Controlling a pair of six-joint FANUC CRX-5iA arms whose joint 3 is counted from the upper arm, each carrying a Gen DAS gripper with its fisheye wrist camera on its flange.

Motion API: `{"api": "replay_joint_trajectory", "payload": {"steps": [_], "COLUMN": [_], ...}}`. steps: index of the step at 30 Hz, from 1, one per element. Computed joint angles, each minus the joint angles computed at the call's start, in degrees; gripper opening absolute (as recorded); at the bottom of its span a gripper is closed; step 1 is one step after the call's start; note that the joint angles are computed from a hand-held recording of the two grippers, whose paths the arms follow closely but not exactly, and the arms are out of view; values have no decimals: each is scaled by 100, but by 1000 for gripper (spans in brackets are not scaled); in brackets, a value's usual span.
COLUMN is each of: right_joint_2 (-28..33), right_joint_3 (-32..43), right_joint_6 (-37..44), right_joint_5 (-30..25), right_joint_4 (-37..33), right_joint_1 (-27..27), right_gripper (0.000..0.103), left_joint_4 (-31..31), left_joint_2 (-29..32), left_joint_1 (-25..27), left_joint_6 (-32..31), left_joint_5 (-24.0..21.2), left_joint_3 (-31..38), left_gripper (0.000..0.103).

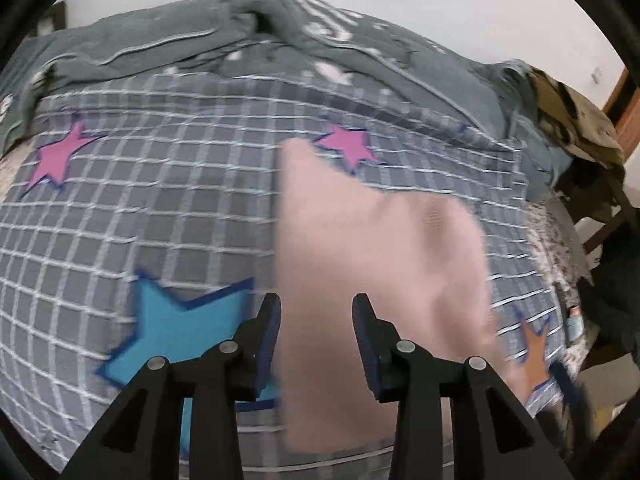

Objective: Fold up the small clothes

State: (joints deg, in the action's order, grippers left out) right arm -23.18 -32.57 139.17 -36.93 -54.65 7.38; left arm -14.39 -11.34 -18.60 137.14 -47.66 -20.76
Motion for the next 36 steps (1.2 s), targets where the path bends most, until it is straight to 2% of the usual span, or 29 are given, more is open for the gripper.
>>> {"api": "replay_joint_trajectory", "payload": {"steps": [4,5,6,7,8,9,10,12,13,16,18,22,24,26,27,28,30,32,34,36], "right_joint_2": [710,825,968,1116,1211,1256,1127,956,957,1251,1186,891,879,761,736,715,736,897,1161,1469], "right_joint_3": [436,489,515,510,485,428,276,247,219,83,-58,-318,-245,-330,-331,-254,-55,218,503,765], "right_joint_6": [-167,-360,-838,-1387,-1786,-1918,-1897,-1171,-1062,-1809,-1934,-2916,-2885,-3178,-3224,-2975,-2471,-2039,-1809,-1804], "right_joint_5": [-44,53,326,602,766,978,1281,1156,1113,1305,1510,1761,1646,1685,1706,1616,1379,1085,828,629], "right_joint_4": [-321,-211,176,747,1242,1478,1413,597,445,1245,1413,2461,2521,2795,2824,2577,2047,1532,1182,1025], "right_joint_1": [363,506,844,1229,1495,1617,1599,1097,932,1220,1365,1790,1762,1820,1805,1681,1422,1145,955,861], "right_gripper": [73,72,61,30,13,14,13,12,11,10,10,12,15,29,40,47,54,62,74,77], "left_joint_4": [151,154,123,85,52,44,63,167,217,243,254,28,29,92,85,52,-40,-144,-288,-476], "left_joint_2": [-497,-600,-645,-725,-769,-827,-880,-942,-950,-842,-747,-579,-521,-491,-457,-424,-361,-329,-322,-341], "left_joint_1": [299,336,337,333,313,305,305,332,340,279,214,23,1,21,18,3,-33,-73,-118,-178], "left_joint_6": [-323,-393,-408,-449,-469,-509,-558,-684,-738,-773,-782,-599,-596,-655,-650,-625,-556,-490,-409,-306], "left_joint_5": [19,3,-3,-12,-20,-11,33,215,293,442,542,562,601,683,682,668,624,568,496,388], "left_joint_3": [-548,-647,-691,-763,-802,-855,-919,-1048,-1087,-1069,-1030,-867,-828,-836,-812,-784,-719,-672,-635,-602], "left_gripper": [35,35,35,35,35,35,35,35,35,35,35,35,35,35,35,35,35,35,35,35]}}
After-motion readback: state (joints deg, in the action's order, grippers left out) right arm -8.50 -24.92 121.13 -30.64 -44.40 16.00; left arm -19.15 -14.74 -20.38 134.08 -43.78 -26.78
